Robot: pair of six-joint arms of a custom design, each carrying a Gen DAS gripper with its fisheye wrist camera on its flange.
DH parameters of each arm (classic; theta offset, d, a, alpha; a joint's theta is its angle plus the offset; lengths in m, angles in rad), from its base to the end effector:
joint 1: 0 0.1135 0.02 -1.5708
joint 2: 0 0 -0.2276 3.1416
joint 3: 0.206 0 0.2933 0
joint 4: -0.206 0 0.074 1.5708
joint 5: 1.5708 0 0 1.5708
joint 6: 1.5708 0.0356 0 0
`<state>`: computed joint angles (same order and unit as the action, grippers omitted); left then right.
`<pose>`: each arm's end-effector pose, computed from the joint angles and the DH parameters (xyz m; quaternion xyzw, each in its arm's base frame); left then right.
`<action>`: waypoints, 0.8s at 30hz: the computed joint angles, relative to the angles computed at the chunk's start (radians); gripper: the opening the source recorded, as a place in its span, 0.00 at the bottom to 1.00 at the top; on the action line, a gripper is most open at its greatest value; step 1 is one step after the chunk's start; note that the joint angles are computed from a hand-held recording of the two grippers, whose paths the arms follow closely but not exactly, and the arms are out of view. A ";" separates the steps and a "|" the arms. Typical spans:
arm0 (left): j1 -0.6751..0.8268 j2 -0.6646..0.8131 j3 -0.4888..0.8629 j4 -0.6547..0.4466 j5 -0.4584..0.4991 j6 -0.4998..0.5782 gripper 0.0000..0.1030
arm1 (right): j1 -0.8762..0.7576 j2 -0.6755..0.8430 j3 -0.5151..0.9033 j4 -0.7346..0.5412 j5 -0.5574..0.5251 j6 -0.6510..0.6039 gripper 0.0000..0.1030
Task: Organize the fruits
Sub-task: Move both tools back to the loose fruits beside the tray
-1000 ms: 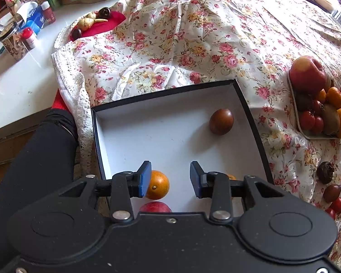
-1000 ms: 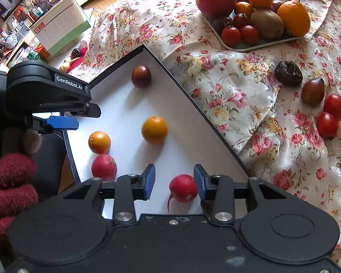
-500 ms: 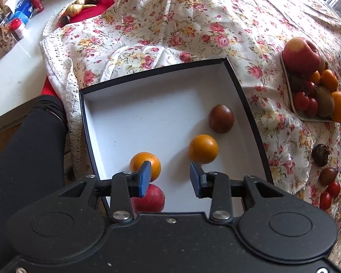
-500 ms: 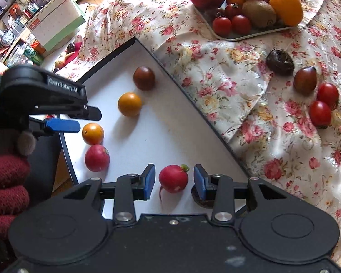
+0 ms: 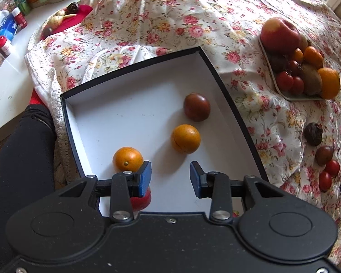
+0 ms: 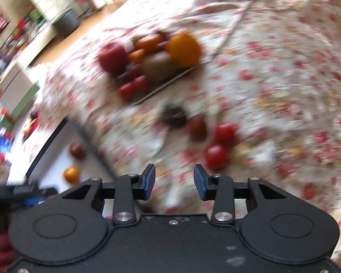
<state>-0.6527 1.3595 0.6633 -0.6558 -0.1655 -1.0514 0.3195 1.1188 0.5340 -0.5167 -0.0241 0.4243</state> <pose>0.2059 -0.1500 0.0914 -0.2050 0.9692 -0.0278 0.1335 0.2301 0.0770 0.1120 0.0481 0.9713 0.0954 0.2123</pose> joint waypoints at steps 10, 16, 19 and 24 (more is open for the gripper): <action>-0.035 0.071 0.041 0.013 0.017 0.026 0.44 | -0.195 0.167 0.055 0.076 -0.023 -0.032 0.40; -0.067 0.082 0.056 0.018 -0.006 0.047 0.44 | -0.180 0.269 0.090 0.143 -0.056 -0.042 0.40; -0.073 0.083 0.058 0.025 -0.012 0.056 0.44 | -0.155 0.339 0.124 0.168 -0.045 -0.033 0.40; -0.077 0.069 0.050 0.040 -0.016 0.062 0.44 | -0.138 0.447 0.175 0.192 -0.020 -0.021 0.40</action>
<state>-0.7294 1.4286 0.7131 -0.6158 -0.1811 -0.9891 0.1817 1.5655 0.7085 -0.3245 -0.0441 0.4030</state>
